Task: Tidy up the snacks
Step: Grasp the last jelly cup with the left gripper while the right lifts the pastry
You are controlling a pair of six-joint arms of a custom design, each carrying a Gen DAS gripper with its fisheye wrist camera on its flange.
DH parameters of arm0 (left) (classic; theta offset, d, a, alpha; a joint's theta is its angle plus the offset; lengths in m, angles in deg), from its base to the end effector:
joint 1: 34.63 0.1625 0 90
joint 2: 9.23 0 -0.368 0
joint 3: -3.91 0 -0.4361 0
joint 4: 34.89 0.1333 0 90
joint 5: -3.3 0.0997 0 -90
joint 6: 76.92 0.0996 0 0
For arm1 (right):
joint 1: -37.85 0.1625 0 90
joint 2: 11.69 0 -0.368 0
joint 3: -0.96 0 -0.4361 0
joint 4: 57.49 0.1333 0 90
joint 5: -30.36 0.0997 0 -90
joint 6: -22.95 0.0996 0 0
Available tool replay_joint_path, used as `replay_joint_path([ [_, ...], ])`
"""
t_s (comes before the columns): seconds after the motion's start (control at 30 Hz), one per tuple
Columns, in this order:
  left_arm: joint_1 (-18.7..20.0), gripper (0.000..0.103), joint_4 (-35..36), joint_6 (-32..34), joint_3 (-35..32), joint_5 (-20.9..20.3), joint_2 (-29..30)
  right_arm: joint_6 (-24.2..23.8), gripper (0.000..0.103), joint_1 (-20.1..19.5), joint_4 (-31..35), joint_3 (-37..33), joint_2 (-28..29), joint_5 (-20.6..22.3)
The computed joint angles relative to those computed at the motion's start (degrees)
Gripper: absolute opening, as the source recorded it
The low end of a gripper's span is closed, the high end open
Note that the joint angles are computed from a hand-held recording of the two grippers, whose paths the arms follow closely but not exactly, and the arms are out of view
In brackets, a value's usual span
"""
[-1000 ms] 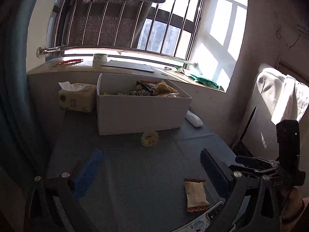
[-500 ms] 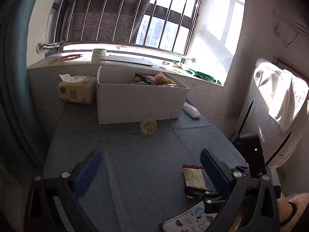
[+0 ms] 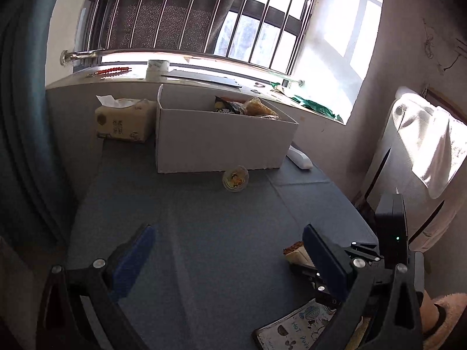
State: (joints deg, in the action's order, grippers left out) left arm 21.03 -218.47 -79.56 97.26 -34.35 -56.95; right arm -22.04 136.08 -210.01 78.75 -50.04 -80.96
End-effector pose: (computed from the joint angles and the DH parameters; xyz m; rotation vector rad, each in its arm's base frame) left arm -0.1997 -0.6683 0.1563 0.1391 2.2617 -1.2787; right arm 0.2039 -0.7318 0.0675 1.0932 -2.4090 0.3553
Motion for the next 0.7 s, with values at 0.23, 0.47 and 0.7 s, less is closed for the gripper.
replay_joint_path([
  [0.23, 3.1, 0.103, 11.7, 2.3, -14.5, -2.0, 7.8, 2.8, 0.045, -1.9, -3.6, 3.1, -5.4, 8.4],
  [0.47, 7.3, 0.102, 29.2, 1.9, -42.4, 0.4, 24.4, 6.3, 0.045, -3.5, -5.6, 3.2, -8.0, 10.1],
  [0.7, 10.9, 0.085, 44.7, -3.2, -62.6, 1.3, 35.4, 8.2, 0.045, -4.6, -4.7, 2.9, -8.9, 11.1],
])
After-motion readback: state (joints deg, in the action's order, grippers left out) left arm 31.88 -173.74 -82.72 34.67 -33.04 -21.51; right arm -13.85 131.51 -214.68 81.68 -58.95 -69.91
